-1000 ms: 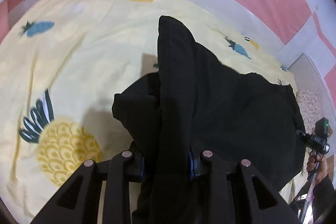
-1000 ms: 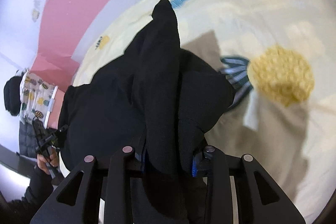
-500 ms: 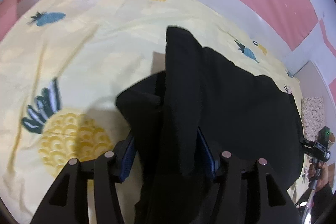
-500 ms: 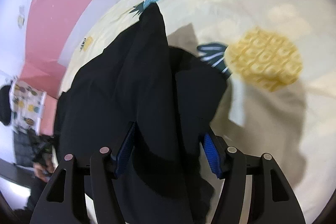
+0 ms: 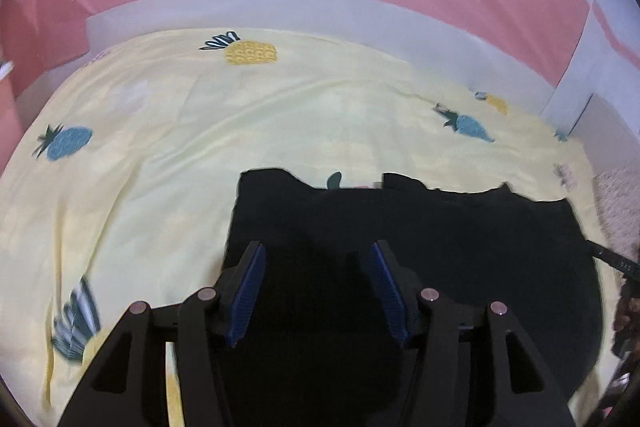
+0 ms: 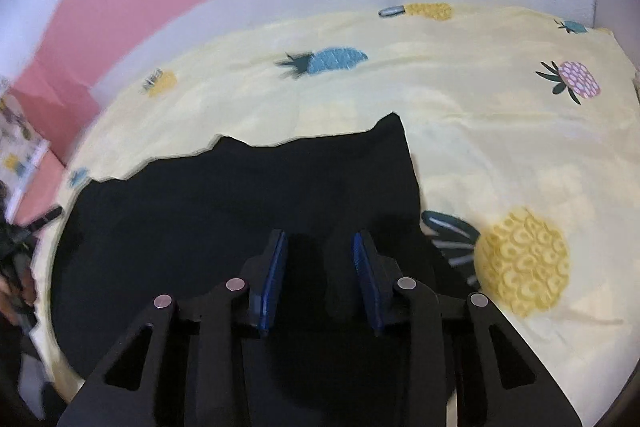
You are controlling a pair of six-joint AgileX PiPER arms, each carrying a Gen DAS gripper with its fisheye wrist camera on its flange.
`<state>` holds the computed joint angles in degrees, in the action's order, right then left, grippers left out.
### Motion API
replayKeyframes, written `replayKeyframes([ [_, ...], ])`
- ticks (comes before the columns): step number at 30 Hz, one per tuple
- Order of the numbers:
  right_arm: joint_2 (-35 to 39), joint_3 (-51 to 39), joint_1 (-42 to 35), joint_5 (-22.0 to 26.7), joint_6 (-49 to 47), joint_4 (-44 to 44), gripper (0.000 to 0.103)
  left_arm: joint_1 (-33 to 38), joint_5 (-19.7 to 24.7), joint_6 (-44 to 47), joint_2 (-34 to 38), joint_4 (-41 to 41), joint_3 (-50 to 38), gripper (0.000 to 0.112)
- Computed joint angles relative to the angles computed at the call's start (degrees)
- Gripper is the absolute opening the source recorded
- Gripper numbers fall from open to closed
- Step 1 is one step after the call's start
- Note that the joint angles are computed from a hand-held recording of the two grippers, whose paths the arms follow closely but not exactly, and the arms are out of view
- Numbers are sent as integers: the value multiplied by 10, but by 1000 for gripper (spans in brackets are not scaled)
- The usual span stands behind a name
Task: Fold large clothes
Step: 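Lower the coat onto the bed and open both tools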
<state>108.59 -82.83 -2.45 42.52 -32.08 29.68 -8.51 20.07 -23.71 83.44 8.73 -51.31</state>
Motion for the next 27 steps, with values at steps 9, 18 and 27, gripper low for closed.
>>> replayKeyframes([
  [9,52,-24,23,-30,85,-108,18,9,-7,-120,113,114,-50,58],
  [18,-94,81,17,-31,74,-82,21,-99,105,-315,-79,286,38,58],
  [27,-280,230,11,-4,37,-25,34,-380,355,-502,-217,363,57,58],
])
